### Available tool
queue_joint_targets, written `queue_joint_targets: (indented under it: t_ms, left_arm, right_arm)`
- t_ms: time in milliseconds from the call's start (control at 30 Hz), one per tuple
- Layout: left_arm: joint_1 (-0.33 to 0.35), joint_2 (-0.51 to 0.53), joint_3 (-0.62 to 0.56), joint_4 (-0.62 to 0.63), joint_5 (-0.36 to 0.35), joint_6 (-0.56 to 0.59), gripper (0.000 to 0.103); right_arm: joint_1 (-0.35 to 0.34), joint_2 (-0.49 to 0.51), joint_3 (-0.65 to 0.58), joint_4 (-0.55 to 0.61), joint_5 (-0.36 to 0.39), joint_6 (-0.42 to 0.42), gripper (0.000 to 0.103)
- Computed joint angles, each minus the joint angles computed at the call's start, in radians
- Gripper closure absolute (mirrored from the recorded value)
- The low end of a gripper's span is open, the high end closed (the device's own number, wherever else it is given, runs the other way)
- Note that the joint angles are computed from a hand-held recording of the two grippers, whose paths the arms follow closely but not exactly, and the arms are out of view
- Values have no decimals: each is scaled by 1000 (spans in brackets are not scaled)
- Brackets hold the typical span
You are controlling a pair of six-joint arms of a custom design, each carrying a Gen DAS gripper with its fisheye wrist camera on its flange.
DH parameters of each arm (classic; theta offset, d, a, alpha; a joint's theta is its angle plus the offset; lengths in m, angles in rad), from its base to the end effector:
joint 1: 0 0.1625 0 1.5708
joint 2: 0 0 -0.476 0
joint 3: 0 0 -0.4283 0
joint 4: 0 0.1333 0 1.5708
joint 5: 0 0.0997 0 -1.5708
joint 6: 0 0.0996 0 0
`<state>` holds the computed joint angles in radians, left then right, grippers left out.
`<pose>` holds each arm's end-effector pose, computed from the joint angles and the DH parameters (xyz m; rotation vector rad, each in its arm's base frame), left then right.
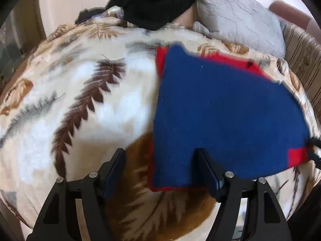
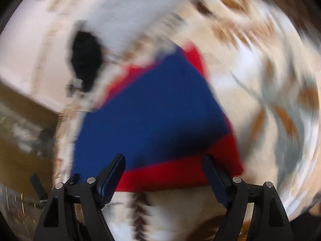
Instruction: Fold small clothes
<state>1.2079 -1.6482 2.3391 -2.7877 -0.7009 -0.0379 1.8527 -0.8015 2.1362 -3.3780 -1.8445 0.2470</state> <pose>0.0496 -0.4593 0.3587 0.0869 2.2824 -0.8076 0.2590 -0.5119 0.0480 -0.0456 -2.9036 0.7789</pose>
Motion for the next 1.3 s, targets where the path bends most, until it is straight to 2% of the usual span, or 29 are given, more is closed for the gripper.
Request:
queue_joint_targets:
  t_ms: [133, 200, 300, 367, 567, 767, 867, 1000, 1100, 1233, 1267, 1300]
  left_arm:
    - [-44, -34, 18, -67, 32, 26, 29]
    - [-64, -35, 14, -84, 35, 31, 29]
    - [-79, -23, -5, -41, 18, 1, 29]
    - [-96, -6, -16, -2, 33, -25, 29]
    - [-146, -4, -32, 96, 68, -118, 29]
    - [-175, 12, -40, 103, 92, -111, 29]
    - [-178, 24, -47, 104, 94, -116, 29]
    - [-177, 51, -56, 106, 97, -121, 29]
    - [-178, 77, -59, 75, 95, -108, 29]
    - [-174, 126, -64, 18, 94, -73, 29]
    - [-166, 145, -67, 6, 89, -62, 29]
    - [-155, 163, -75, 19, 83, -67, 29]
  right_arm:
    - [33, -33, 44, -65, 14, 11, 25]
    - [14, -32, 69, -74, 56, 69, 25]
    - [-24, -12, 79, -65, 101, 134, 25]
    - [-43, 9, 79, -111, 134, 160, 23]
    - [-65, 40, 43, -177, 138, 187, 23]
    - [-71, 60, 32, -238, 129, 196, 24]
    - [-66, 62, 27, -240, 109, 179, 27]
    - [-70, 47, 36, -219, 83, 166, 48]
    - [-53, 32, 21, -136, 11, 122, 93]
    - [-8, 13, 34, -134, -103, 71, 93]
    - [-14, 3, 43, -113, -106, 79, 92]
    - [-30, -12, 57, -84, -85, 98, 87]
